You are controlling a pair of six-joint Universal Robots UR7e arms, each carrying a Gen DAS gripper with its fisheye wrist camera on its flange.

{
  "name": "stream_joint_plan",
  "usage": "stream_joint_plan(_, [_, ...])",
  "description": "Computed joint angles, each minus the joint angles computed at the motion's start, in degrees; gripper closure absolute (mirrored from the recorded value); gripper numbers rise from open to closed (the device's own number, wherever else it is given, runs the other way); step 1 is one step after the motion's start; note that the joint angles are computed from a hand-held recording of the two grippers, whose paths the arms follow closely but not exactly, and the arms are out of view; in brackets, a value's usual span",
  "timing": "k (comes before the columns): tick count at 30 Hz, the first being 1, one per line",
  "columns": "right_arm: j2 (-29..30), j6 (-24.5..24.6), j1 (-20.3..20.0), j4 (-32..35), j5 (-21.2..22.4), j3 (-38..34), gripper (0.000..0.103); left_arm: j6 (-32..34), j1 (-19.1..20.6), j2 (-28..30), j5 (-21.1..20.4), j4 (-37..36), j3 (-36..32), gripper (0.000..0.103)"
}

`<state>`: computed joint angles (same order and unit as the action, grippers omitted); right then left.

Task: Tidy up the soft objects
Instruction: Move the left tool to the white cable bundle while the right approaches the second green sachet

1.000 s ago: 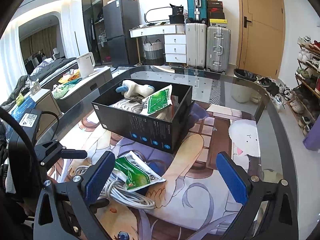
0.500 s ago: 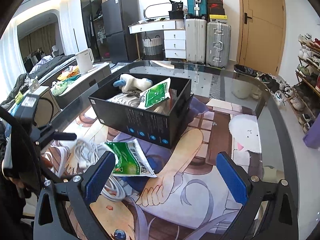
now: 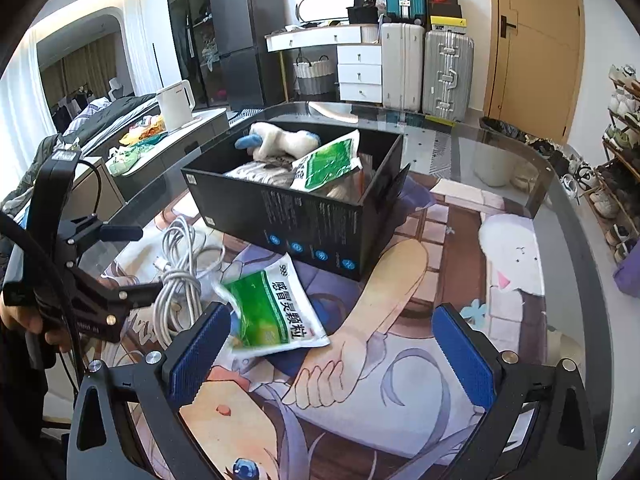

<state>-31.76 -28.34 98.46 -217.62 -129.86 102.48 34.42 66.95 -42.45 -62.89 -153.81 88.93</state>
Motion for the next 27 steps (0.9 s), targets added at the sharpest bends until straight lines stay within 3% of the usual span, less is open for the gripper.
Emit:
stream_joint_plan(12, [1.65, 1.35, -0.82, 4.99, 0.42, -2.05, 0.001, -1.91, 0.96, -2.02, -7.36, 8.21, -1.85, 0.000])
stream_joint_plan(24, [3.85, 1.26, -0.99, 10.43, -3.33, -5.37, 0.001, -10.01, 0.94, -1.61, -10.85, 6.24, -0.98, 0.000])
stream_joint_plan(27, [4.10, 1.43, -1.09, 11.82, -3.76, -6.49, 0.001, -10.31, 0.77, -0.96, -9.82, 5.58, -0.47, 0.000])
